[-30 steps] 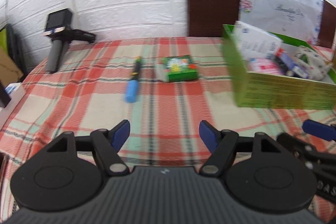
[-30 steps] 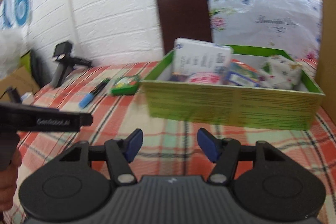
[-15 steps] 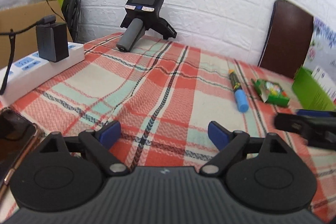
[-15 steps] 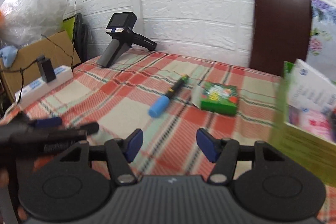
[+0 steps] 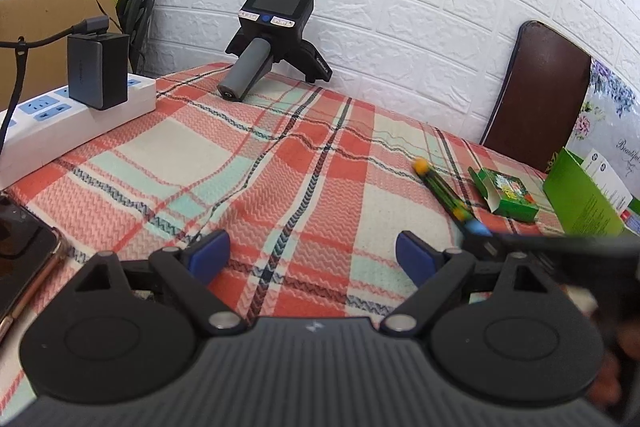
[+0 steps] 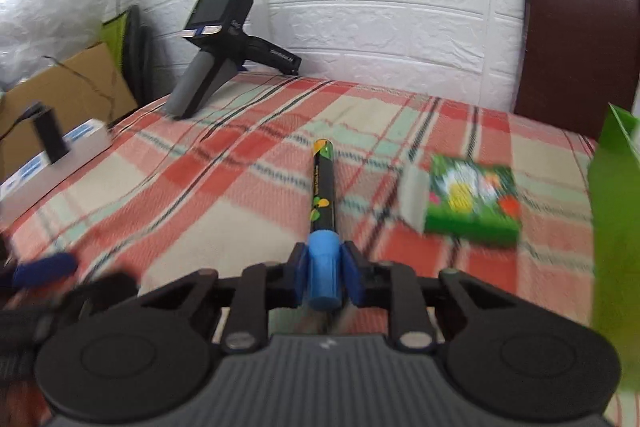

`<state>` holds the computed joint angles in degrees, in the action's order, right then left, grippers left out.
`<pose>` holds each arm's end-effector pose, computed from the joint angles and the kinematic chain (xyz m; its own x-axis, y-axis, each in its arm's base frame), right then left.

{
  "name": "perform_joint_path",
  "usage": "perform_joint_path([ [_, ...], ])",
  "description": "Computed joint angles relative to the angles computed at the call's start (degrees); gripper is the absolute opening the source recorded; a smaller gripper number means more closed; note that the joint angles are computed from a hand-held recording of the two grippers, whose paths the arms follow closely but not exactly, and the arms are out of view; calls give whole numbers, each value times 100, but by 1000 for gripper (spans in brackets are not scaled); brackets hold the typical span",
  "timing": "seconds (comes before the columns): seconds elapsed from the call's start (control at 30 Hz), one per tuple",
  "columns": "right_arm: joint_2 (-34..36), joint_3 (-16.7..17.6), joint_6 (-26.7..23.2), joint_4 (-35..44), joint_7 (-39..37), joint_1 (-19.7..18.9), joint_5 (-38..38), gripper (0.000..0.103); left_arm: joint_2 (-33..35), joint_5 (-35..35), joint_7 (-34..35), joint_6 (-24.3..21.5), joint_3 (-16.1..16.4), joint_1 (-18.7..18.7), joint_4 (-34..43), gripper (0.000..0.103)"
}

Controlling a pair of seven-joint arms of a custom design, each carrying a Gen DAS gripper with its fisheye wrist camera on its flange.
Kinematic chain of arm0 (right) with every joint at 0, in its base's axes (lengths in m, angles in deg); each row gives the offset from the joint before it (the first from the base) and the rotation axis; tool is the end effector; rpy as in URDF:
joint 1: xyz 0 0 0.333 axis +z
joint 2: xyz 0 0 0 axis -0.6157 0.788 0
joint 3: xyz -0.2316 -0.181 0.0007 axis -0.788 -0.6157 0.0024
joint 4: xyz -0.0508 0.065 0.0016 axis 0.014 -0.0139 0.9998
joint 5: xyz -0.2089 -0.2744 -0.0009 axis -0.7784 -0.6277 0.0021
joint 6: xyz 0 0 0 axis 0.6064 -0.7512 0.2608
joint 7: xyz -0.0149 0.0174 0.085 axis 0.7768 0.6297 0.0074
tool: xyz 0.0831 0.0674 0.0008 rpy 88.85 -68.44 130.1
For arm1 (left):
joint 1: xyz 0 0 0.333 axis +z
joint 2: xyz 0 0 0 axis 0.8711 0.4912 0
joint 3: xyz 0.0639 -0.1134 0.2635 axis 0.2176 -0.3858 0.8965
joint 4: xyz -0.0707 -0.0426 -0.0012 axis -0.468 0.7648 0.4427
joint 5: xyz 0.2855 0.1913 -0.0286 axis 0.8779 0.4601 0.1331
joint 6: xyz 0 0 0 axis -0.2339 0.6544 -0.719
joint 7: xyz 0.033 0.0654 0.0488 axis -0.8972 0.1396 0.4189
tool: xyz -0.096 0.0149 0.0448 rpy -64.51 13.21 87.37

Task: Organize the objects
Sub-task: 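Grasp the blue-capped marker with the right gripper and lift, then carry the marker over the green box while the left gripper grasps it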

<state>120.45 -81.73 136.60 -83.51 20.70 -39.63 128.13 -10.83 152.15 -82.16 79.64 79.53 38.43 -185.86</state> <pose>0.6836 0.0546 0.4315 0.7446 -0.6590 -0.1066 -0.4725 -0.4076 -0.7814 0.5395 -0.2779 0.4343 0.5501 -0.8097 0.2045 -0.2841 -0.4117 -0.8659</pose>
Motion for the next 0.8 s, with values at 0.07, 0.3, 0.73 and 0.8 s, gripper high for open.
perform_joint_path([
  [0.07,-370,-58,-477,-470,-154,-350,173,20,21,-78,138,41,-5,23,42,92],
  [0.3,-1049,-561,-1481,-1301,-432,-894,651,20,448,-1360,1718,80,-141,-121,976,94],
  [0.73,-1182,-892,-1962,-1603,-707,-1189,1225,20,2423,-3667,4375,175,-179,-727,4212,62],
  [0.8,-1192,-902,-1951,-1635,-762,-1235,1339,20,2706,-3841,4780,180,-125,-818,4647,38],
])
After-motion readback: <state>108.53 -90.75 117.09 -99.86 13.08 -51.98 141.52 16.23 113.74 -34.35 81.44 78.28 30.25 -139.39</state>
